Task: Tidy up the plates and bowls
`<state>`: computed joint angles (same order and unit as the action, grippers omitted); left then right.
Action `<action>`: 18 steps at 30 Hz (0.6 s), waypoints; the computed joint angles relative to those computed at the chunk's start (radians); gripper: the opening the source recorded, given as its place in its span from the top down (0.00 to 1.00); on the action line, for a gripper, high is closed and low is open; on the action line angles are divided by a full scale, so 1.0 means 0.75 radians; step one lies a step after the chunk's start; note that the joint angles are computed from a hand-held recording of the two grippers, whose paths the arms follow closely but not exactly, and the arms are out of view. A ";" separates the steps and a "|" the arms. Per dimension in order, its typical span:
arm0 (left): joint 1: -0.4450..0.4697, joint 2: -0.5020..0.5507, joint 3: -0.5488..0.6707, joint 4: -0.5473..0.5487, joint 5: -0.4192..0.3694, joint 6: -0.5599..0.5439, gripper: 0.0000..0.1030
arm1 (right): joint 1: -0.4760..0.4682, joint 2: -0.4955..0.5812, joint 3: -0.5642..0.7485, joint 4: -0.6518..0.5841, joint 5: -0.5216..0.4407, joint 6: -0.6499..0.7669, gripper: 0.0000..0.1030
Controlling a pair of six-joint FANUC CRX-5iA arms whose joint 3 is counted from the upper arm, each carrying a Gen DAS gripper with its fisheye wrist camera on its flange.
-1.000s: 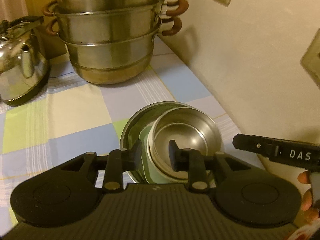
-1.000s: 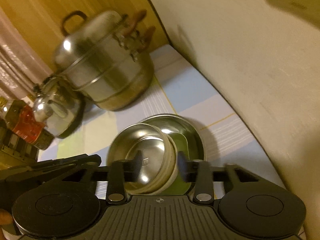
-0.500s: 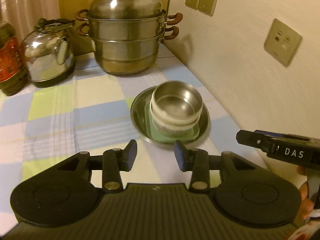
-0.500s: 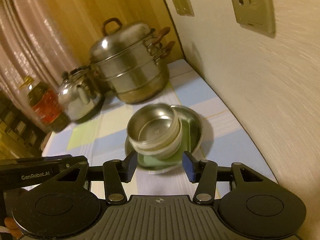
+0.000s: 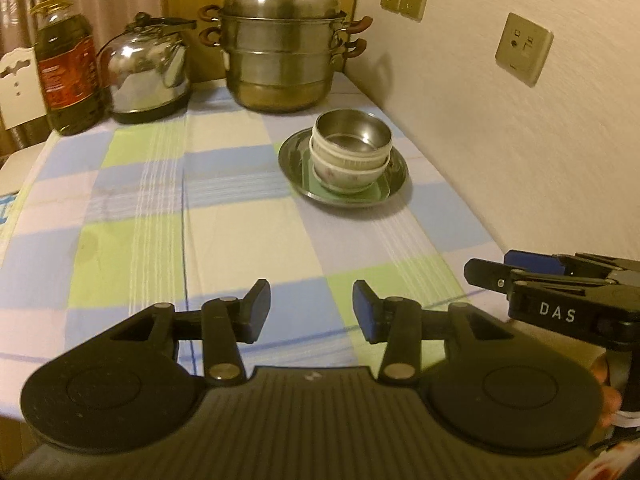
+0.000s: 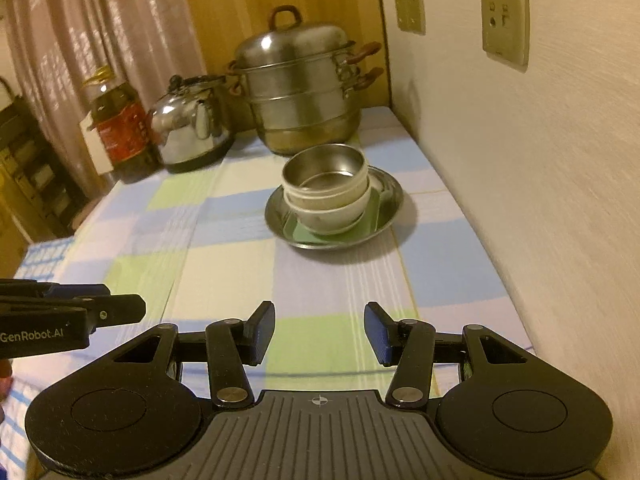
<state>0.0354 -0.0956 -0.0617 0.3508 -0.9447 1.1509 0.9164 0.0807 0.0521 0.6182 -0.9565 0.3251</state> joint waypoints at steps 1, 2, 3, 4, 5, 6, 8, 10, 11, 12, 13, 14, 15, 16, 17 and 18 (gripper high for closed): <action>0.002 -0.021 -0.016 -0.006 -0.008 0.005 0.60 | 0.009 -0.013 -0.007 -0.020 -0.002 -0.006 0.52; 0.005 -0.038 -0.028 -0.010 -0.019 0.007 0.60 | 0.015 -0.033 -0.024 -0.040 0.014 -0.015 0.52; 0.006 -0.051 -0.036 -0.013 -0.035 0.009 0.60 | 0.021 -0.059 -0.052 -0.050 0.043 -0.035 0.52; 0.008 -0.061 -0.041 -0.016 -0.052 0.012 0.60 | 0.023 -0.077 -0.071 -0.060 0.068 -0.053 0.52; 0.009 -0.068 -0.044 -0.018 -0.067 0.014 0.60 | 0.026 -0.092 -0.077 -0.085 0.078 -0.063 0.52; 0.010 -0.077 -0.049 -0.019 -0.083 0.015 0.60 | 0.030 -0.101 -0.074 -0.117 0.074 -0.066 0.52; 0.016 -0.090 -0.066 -0.010 -0.102 0.008 0.60 | 0.031 -0.109 -0.060 -0.167 0.070 -0.036 0.52; 0.029 -0.100 -0.085 0.021 -0.124 -0.016 0.60 | 0.046 -0.107 -0.044 -0.178 0.036 -0.015 0.52; 0.030 -0.102 -0.089 0.024 -0.132 -0.018 0.60 | 0.053 -0.104 -0.034 -0.187 0.017 -0.007 0.52; 0.032 -0.107 -0.097 0.027 -0.137 -0.026 0.60 | 0.056 -0.100 -0.021 -0.205 0.000 0.005 0.52; 0.034 -0.113 -0.104 0.033 -0.140 -0.038 0.60 | 0.059 -0.097 -0.011 -0.220 -0.014 0.014 0.52; 0.035 -0.117 -0.108 0.035 -0.146 -0.046 0.60 | 0.065 -0.096 -0.009 -0.226 -0.023 0.015 0.52; 0.036 -0.120 -0.111 0.035 -0.149 -0.053 0.60 | 0.070 -0.095 -0.006 -0.229 -0.035 0.013 0.52; 0.039 -0.123 -0.115 0.038 -0.152 -0.063 0.60 | 0.075 -0.094 -0.004 -0.230 -0.049 0.004 0.52; 0.042 -0.126 -0.118 0.040 -0.153 -0.069 0.60 | 0.079 -0.093 -0.002 -0.232 -0.058 -0.004 0.52; 0.045 -0.130 -0.123 0.041 -0.153 -0.076 0.60 | 0.081 -0.091 0.001 -0.235 -0.063 -0.006 0.52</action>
